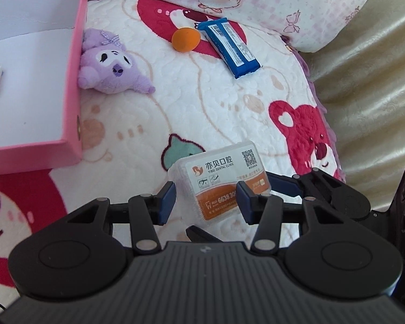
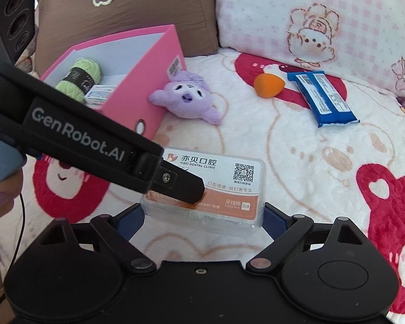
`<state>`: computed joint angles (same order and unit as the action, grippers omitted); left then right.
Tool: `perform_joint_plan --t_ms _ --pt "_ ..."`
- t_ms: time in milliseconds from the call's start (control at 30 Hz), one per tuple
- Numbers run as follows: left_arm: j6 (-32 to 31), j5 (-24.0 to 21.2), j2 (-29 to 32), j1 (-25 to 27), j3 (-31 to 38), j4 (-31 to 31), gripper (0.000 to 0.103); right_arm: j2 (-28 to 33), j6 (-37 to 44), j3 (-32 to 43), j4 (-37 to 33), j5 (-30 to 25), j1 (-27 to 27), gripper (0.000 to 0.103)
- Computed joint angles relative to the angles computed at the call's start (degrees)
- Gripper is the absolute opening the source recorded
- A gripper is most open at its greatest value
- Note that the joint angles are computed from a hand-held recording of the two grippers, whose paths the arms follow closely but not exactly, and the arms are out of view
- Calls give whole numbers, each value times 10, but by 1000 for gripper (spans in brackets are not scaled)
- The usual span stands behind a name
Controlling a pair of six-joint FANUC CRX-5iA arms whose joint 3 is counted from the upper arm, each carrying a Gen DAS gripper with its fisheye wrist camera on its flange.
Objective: Organize objects
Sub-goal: 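Lift the dental-floss box with the left tool and carry it over the pink box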
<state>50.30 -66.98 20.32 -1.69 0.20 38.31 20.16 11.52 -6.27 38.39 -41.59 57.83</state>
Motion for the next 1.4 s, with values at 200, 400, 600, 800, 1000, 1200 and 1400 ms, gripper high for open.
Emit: perform_joint_plan --t_ms 200,400,600,800,1000,1200,1400 --pt "28 -53 -10 17 31 -22 48 15 38 70 -41 -75 24 94" --pt "5 -77 -34 38 25 -13 48 13 84 114 -83 -111 31 94" --pt "-17 -86 -57 60 4 4 48 11 113 143 -109 -129 38 94" --pt "-44 -89 -81 81 -23 25 48 13 158 171 -117 -154 49 92" --pt "-54 -100 -90 95 -37 35 47 13 182 183 -94 -174 61 87" --pt "-54 -96 -95 106 -48 50 47 22 184 193 -76 -178 63 82" --pt "-70 -80 -104 118 -54 59 47 32 181 208 -74 -178 62 72"
